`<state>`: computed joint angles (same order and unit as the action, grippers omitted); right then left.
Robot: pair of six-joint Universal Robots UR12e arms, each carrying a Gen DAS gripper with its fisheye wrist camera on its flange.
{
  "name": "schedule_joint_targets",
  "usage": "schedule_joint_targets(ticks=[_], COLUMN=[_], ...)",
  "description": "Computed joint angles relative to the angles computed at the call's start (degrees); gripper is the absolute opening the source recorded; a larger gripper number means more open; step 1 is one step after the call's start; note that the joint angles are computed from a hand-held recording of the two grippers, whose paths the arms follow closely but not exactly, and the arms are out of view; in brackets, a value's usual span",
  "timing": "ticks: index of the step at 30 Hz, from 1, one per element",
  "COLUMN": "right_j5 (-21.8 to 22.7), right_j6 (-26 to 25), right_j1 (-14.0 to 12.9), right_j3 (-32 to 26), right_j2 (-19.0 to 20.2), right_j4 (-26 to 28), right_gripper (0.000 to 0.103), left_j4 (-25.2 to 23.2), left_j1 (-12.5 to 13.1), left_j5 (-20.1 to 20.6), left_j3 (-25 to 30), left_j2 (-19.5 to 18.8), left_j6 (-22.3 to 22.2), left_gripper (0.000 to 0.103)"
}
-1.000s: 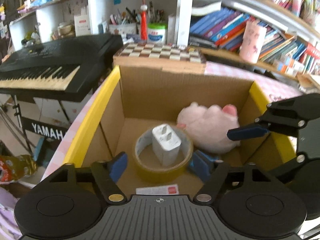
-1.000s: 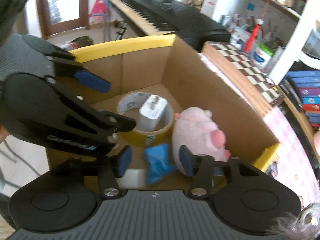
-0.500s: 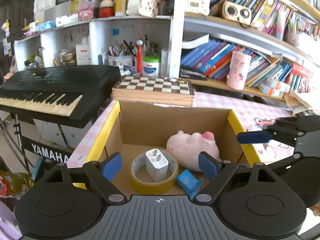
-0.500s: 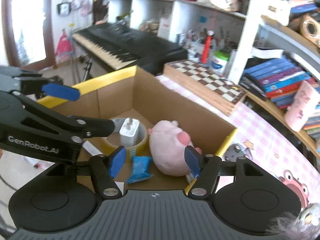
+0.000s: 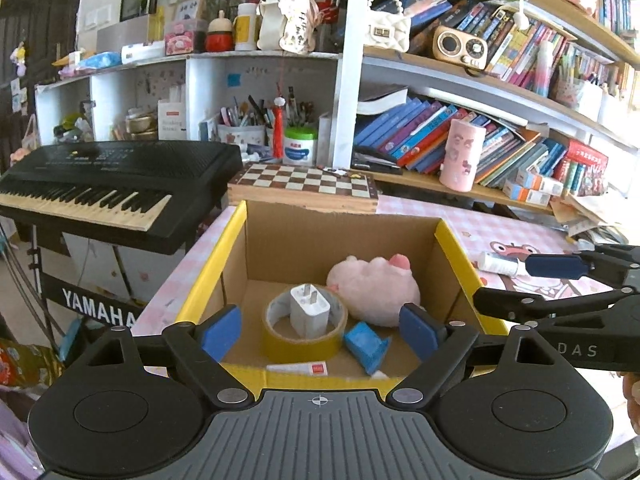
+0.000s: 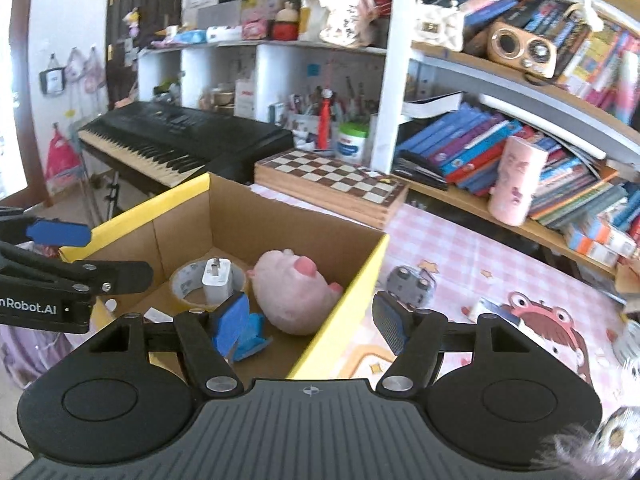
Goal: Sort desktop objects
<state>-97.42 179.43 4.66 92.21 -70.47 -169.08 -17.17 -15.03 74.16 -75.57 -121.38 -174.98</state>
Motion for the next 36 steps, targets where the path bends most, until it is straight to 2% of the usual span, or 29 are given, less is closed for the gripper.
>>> schedule_joint_targets(ticks=[7,13,25,31,36], right_j5=[-5.3,-9.5,-15.7,-17.9,-18.5], right_j6=[3.3,6.7,12.3,13.9,14.8], right_j1=[2.1,3.8,7.6,9.2,9.8], right_j3=[3.6,6.5,10.5,12.4,13.0], right_j2=[-2.4,-4.2,-6.5,-7.6,-8.1], right_j4=[-1.5,-2.3,-3.5,-2.8,-2.5], right_gripper=[0.066,0.066,0.068,0.068,0.068], left_j4=[2.7,3.9,6.6,7.2,7.4], left_j1=[0.8,1.1,1.3,1.4,1.7], left_j5=[-1.5,-2.6,-4.9,-6.0,-5.7], left_j3=[-5.0,-8.4,-15.0,-17.5,-18.8], left_j2=[2.9,5.1,9.2,10.9,11.8], left_j6=[0.4,-1.1,1.8,4.8,4.5], left_gripper=[0.089,0.089,0.089,0.09,0.09])
